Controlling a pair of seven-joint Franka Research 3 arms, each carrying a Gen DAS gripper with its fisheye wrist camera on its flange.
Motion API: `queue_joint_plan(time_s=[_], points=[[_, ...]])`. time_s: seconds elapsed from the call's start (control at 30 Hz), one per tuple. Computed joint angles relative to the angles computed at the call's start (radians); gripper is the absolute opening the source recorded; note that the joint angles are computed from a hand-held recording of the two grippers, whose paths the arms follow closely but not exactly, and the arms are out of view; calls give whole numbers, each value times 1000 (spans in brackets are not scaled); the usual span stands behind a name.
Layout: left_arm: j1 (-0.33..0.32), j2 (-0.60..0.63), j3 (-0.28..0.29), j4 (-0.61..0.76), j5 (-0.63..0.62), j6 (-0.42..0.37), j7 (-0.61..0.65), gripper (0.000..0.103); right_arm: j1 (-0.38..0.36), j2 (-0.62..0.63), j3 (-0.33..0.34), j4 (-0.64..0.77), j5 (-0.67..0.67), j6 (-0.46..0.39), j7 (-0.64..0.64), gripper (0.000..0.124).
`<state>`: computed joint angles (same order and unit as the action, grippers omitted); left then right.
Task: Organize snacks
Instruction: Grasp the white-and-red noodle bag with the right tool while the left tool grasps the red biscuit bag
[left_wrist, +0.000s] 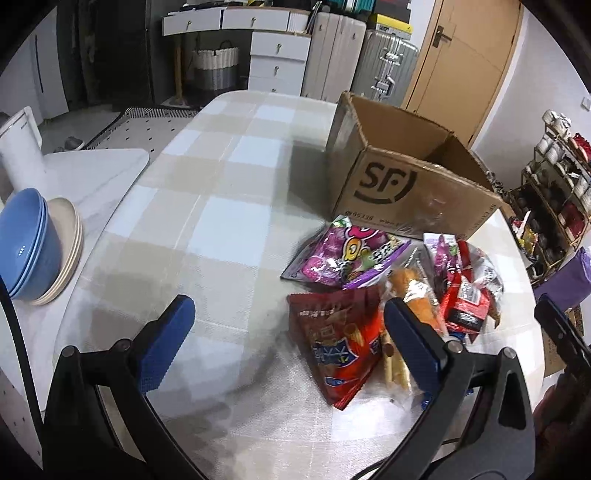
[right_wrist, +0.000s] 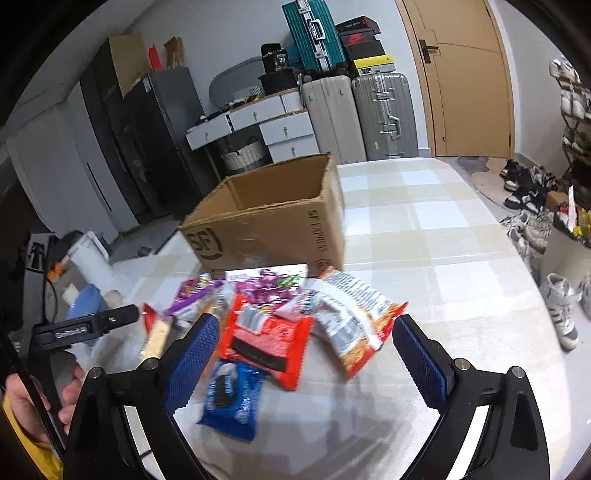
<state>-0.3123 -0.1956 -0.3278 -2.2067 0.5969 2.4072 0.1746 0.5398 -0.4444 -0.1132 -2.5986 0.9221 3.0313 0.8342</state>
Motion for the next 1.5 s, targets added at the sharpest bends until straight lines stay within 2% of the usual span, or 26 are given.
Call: queue_joint_plan(time_s=[0.1,0.2,0.33,0.47,0.67,0.8,0.9,0.97,1.1,1.27,1.43,1.5], points=[[-2,11,4,7,-18,-18,12,102,-16,32,2,18,-38,13,-18,97],[-4,27,11,14,-46,-32,33,102,-53,78,9,49,-83,-18,-6,96],[-4,34,23,5,-77,4,52,102,-116,133,31,94,-125,-117,24,78],[-6,44,33,-3,-138,48,81,102,-156,180,65,124,-146,-141,16,78],[-14,83,22,32,-130,25,112,102,-180,240,96,170,-149,-146,-29,78],[-17,87,36,17,-179,77,132,102,-199,287,103,216,-145,-188,-38,78],[-15,93,38,18,-195,79,136,102,-224,308,126,231,-193,-201,-9,75],[-16,102,38,25,-204,68,146,101,-231,316,134,233,-209,-206,-1,64],[-18,110,39,28,-215,70,159,100,-232,314,124,238,-140,-230,-42,58],[-19,109,39,22,-225,79,157,100,-236,299,120,238,-63,-247,-89,41],[-20,94,38,4,-231,82,148,100,-241,285,116,231,-39,-275,-102,39],[-20,88,40,-6,-243,94,147,100,-239,278,128,216,-58,-244,-117,39]])
